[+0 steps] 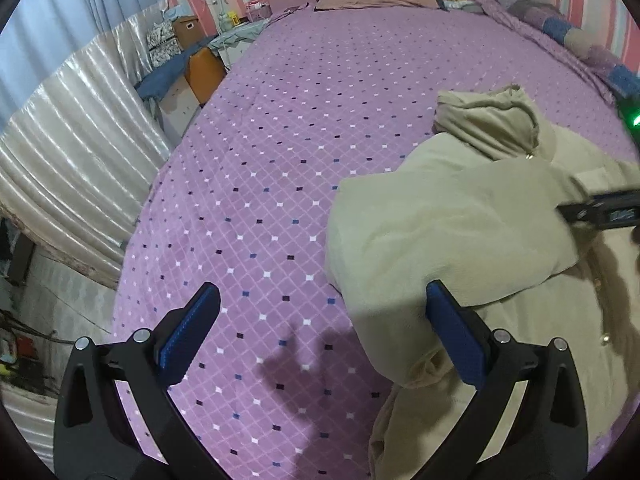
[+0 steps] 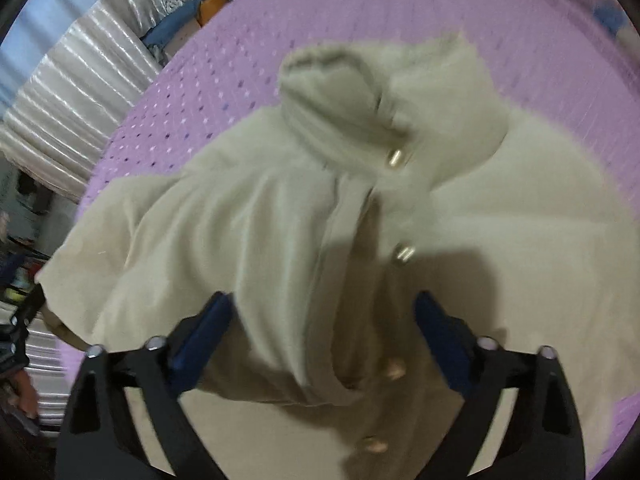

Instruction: Fold large clothes

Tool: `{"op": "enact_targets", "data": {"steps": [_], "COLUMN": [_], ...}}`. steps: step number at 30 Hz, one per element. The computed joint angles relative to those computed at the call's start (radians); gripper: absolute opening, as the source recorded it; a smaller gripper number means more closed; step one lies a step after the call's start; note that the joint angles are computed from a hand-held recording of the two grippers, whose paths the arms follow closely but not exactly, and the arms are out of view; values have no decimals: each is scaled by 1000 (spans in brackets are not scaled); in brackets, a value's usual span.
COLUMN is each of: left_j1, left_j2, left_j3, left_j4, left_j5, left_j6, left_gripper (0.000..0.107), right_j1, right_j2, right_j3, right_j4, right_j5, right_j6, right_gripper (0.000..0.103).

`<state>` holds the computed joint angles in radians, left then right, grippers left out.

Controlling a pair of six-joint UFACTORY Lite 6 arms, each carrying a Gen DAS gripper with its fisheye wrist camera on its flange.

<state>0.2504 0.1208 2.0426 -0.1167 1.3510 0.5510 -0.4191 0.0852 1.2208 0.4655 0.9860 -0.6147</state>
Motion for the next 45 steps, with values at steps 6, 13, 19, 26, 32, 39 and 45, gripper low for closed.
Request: {"op": "enact_targets", "data": {"steps": [6,13,19,26,32,39,45], "left_j1": [33,55,37,-43,-167,-398,-583], "left_j2": [4,60,61,34,6,35,266], "left_j3": [36,105,56,-33,-149,-102,168], "left_j4": [-36,-29,14,46,101,211,267], "left_j5": [-2,12,-34,-82,-134,-125,-61], "left_j6": [-12,-63,-109,-176,-263,-420,-633], "left_gripper": [100,100,100,100,100,100,100], "right_j1": [-20,-11,-52,-298,-541,-689,-449], "right_j2": [32,41,-69,-140,141,149,42], "right_j3": [-29,-36,-6,133,304,353,166], "right_j4": [84,69,42,-104,-144,47,94], "right_j5": [44,43,34,-115,-63,-59,-374], "right_j6": [-15,-52,-106,-216,-331,-396,-334], "right_gripper": [66,47,15,13,21,83,95]}}
